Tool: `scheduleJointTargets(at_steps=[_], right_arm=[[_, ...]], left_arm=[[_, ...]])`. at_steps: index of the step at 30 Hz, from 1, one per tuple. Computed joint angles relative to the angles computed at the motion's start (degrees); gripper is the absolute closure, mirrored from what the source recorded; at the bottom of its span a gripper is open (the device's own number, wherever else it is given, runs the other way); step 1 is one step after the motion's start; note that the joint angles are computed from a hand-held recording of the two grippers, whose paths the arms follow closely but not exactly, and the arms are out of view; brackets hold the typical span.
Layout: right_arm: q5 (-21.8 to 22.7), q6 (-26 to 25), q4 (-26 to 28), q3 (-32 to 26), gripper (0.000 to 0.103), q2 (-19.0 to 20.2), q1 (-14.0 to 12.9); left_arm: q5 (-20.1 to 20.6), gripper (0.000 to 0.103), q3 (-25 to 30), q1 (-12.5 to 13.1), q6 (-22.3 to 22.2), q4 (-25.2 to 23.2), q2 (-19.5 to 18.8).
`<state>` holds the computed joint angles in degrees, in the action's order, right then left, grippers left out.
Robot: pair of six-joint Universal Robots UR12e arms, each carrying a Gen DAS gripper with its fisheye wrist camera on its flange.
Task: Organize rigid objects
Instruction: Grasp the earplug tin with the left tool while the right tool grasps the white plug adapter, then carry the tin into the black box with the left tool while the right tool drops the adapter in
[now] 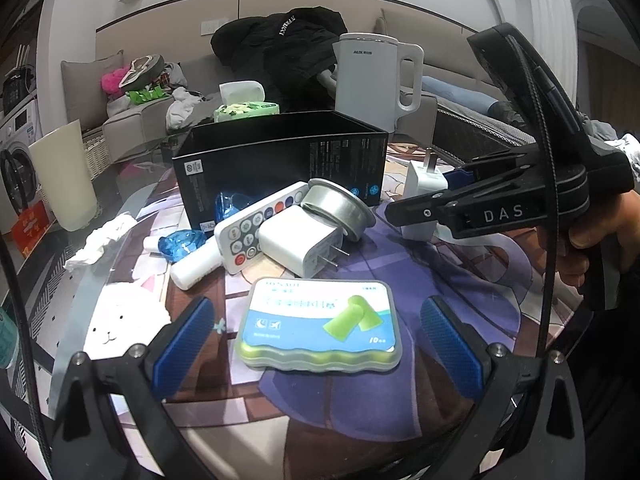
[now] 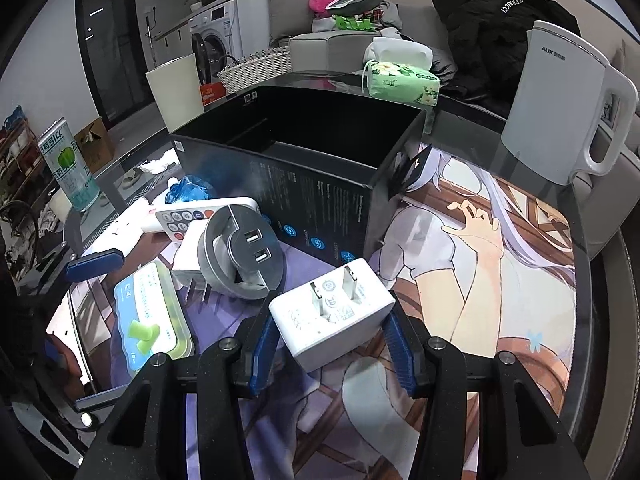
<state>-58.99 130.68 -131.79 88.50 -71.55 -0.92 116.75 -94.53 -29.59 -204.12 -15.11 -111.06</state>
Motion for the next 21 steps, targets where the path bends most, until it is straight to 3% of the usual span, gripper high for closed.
scheduleJointTargets(at_steps=[11, 13, 16, 21], right_arm=[[1.6, 2.3, -2.4, 1.3, 0.053, -1.0, -1.7], [1.9, 2.1, -2.4, 1.6, 0.053, -1.3, -1.8], [1.9, 1.1, -2.1, 1.9, 0.053, -1.5, -1.7], [2.0, -0.7, -1.6, 2.5, 0.053, -1.9, -1.4]], left_arm=[[1.5, 0.001, 0.8, -0.1, 0.6, -2.6, -0.3], [1.8, 0.005, 1.0, -0.2, 0.9, -3.2, -0.5], [0.3, 0.021, 1.0, 0.1, 1.3, -3.3, -0.5], [-0.1, 0.021, 0.5, 0.0, 1.7, -1.3, -0.5]])
